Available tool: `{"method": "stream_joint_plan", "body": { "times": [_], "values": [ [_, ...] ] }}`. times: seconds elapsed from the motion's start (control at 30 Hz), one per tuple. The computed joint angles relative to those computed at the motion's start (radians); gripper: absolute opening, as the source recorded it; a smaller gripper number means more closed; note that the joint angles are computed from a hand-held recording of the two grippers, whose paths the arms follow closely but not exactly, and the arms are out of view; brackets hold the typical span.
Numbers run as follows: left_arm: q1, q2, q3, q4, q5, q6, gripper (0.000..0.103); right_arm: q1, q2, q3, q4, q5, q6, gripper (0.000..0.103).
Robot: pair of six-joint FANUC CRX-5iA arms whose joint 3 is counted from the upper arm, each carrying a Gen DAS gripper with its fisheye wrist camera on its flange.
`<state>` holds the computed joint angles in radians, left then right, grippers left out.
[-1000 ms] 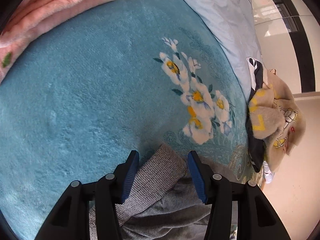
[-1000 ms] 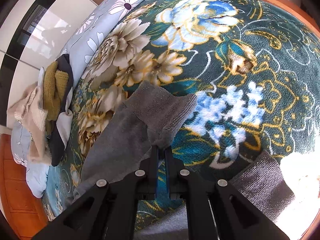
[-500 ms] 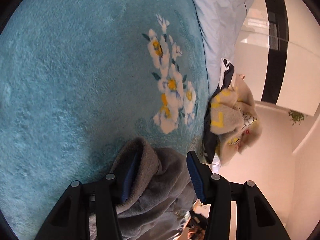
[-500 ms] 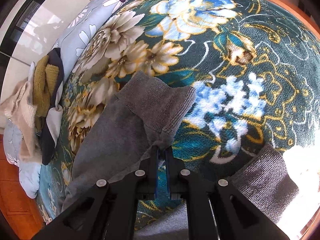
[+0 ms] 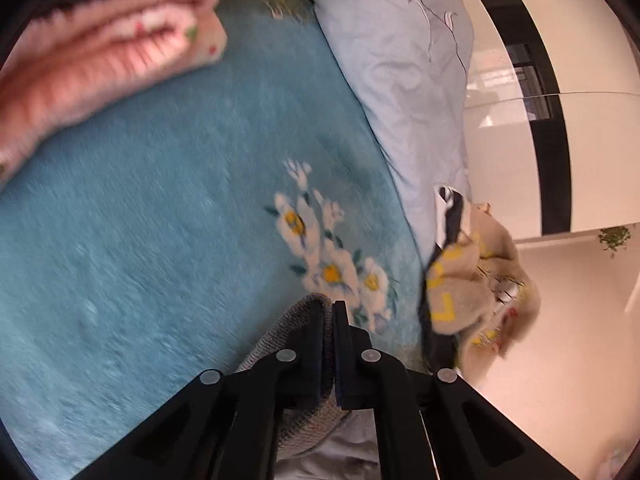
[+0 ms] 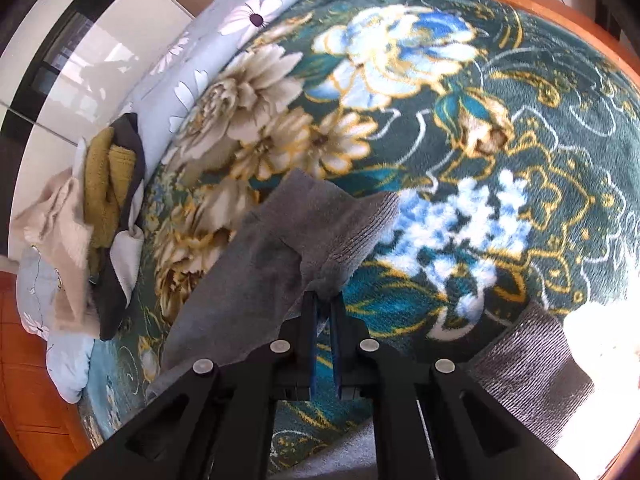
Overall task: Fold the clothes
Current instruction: 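Fold the sleeve across the sweatshirt body with the right gripper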
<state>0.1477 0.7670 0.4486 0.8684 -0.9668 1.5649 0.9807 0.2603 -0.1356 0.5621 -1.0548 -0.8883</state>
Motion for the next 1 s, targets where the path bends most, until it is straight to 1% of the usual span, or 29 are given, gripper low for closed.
{"method": "stream_joint_plan", "body": {
  "times": [0.07, 0.1, 0.2, 0.33, 0.47, 0.5, 0.57, 0.6, 0.63, 0.7, 0.77, 0.83, 0.93, 1.0],
  "values": [
    [0.009, 0.031, 0.107, -0.157, -0.057, 0.104, 0.004, -0.003, 0.001, 0.003, -0.016, 0.0, 0.028, 0.006],
    [0.009, 0.043, 0.147, -0.21, -0.079, 0.136, 0.004, -0.005, 0.005, 0.006, -0.034, 0.002, 0.026, 0.006],
    [0.001, 0.056, 0.177, -0.236, -0.081, 0.147, 0.004, -0.002, 0.01, 0.0, -0.055, 0.009, -0.007, 0.006],
    [-0.004, 0.072, 0.212, -0.243, -0.108, 0.155, 0.004, -0.001, -0.015, -0.043, -0.046, 0.061, -0.021, 0.006],
    [-0.009, 0.064, 0.197, -0.232, -0.112, 0.161, 0.004, 0.006, -0.05, -0.08, -0.004, 0.09, -0.052, 0.007],
    [-0.009, 0.059, 0.186, -0.225, -0.108, 0.161, 0.004, 0.009, -0.05, -0.072, -0.006, 0.075, -0.04, 0.01],
    [-0.008, 0.048, 0.168, -0.217, -0.1, 0.164, 0.004, 0.008, -0.041, -0.021, -0.047, -0.004, 0.044, 0.016],
    [-0.007, 0.044, 0.159, -0.212, -0.097, 0.166, 0.004, 0.007, -0.036, 0.002, -0.062, -0.041, 0.081, 0.022],
    [-0.007, 0.041, 0.154, -0.208, -0.095, 0.168, 0.004, 0.005, -0.048, -0.007, -0.055, -0.04, 0.085, 0.031],
    [-0.01, 0.039, 0.158, -0.215, -0.097, 0.178, 0.004, 0.001, -0.068, -0.028, -0.034, -0.041, 0.076, 0.038],
    [-0.013, 0.042, 0.173, -0.228, -0.106, 0.185, 0.005, -0.016, -0.061, -0.016, -0.039, -0.056, 0.1, 0.039],
    [-0.018, 0.048, 0.192, -0.24, -0.123, 0.191, 0.005, -0.045, -0.042, 0.007, -0.042, -0.036, 0.168, 0.039],
    [-0.023, 0.057, 0.23, -0.267, -0.156, 0.196, 0.005, -0.094, 0.023, 0.089, -0.075, -0.014, 0.308, 0.039],
    [-0.024, 0.054, 0.236, -0.275, -0.165, 0.195, 0.004, -0.123, 0.074, 0.152, -0.101, -0.018, 0.362, 0.039]
  ]
}}
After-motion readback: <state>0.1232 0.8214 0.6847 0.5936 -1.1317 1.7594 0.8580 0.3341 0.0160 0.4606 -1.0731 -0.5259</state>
